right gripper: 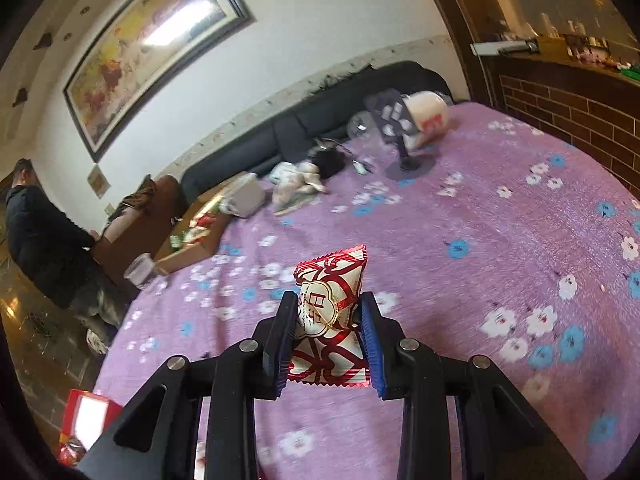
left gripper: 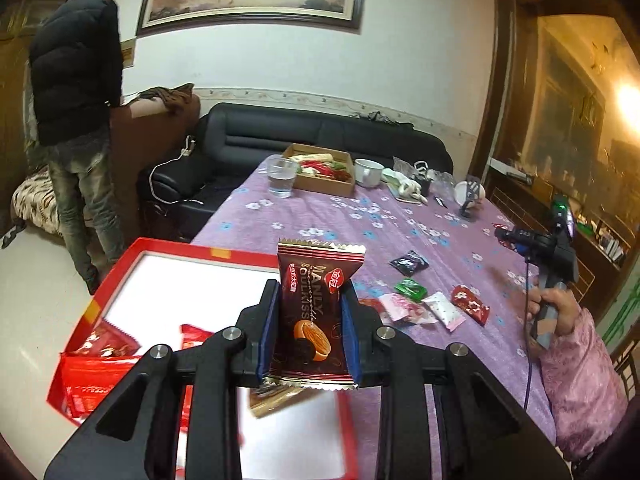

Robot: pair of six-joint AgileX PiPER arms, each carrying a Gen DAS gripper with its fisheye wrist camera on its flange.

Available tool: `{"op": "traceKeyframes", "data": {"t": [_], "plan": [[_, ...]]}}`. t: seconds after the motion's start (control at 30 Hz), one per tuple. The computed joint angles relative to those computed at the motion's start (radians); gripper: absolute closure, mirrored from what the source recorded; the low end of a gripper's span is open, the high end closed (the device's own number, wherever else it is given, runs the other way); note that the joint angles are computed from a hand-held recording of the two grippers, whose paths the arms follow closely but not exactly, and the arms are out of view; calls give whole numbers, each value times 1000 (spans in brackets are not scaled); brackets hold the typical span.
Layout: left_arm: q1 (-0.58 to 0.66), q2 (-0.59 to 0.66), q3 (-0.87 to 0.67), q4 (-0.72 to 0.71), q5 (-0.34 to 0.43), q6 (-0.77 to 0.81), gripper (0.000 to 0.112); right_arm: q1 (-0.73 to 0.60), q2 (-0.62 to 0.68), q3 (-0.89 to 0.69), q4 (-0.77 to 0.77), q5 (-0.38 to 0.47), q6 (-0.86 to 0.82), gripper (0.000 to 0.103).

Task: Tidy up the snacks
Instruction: 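Carry both snacks over the red-rimmed box and open both grippers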

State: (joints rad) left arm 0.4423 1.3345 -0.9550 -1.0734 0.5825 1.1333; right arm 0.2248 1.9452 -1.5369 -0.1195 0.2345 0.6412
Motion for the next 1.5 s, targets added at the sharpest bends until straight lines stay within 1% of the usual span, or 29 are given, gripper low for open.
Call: {"op": "traceKeyframes", "data": {"t": [0.03,0.07,0.1,0.17,0.23,0.27,0.33,0.4,0.47,0.5,0.63,0.73,0.93,1.07,1.2,1.27,1.37,1.4,1.43,1.5], "plan": [[21,3,3,-20,12,21,86,25,-18,17,-50,-14,49,71],[44,9,3,-38,28,39,86,49,-31,28,-60,-27,61,71],[63,15,3,-51,40,51,86,72,-40,35,-29,-38,37,71],[96,14,13,-78,59,78,86,128,-42,27,118,-51,-94,72],[136,14,21,-97,82,105,86,187,-23,-14,264,-36,-234,72],[151,15,22,-100,91,111,86,220,-2,-52,345,-16,-317,72],[183,14,30,-109,102,127,86,276,40,-127,437,24,-412,72],[211,16,37,-116,112,135,86,323,86,-197,595,57,-557,72],[232,23,35,-114,120,133,86,359,123,-244,719,79,-659,72],[240,26,36,-117,118,137,86,379,152,-283,761,107,-691,72],[250,45,29,-116,117,129,86,439,254,-430,801,212,-719,72],[249,56,26,-119,111,132,86,473,307,-502,804,262,-724,72],[257,89,4,-99,103,115,86,490,335,-506,907,274,-826,72],[250,115,-8,-79,82,99,86,490,351,-509,980,275,-894,72],[227,139,-18,-38,65,68,86,500,376,-541,1013,296,-932,72],[216,146,-20,-22,62,54,86,504,401,-580,1003,315,-938,69],[202,153,-21,0,52,31,86,521,394,-571,992,302,-966,68],[198,155,-21,7,47,22,86,523,391,-562,1017,299,-996,64],[194,158,-22,21,40,3,84,523,386,-551,1036,297,-1018,58],[192,166,-31,52,44,-40,81,520,377,-529,1069,287,-1049,53]]}}
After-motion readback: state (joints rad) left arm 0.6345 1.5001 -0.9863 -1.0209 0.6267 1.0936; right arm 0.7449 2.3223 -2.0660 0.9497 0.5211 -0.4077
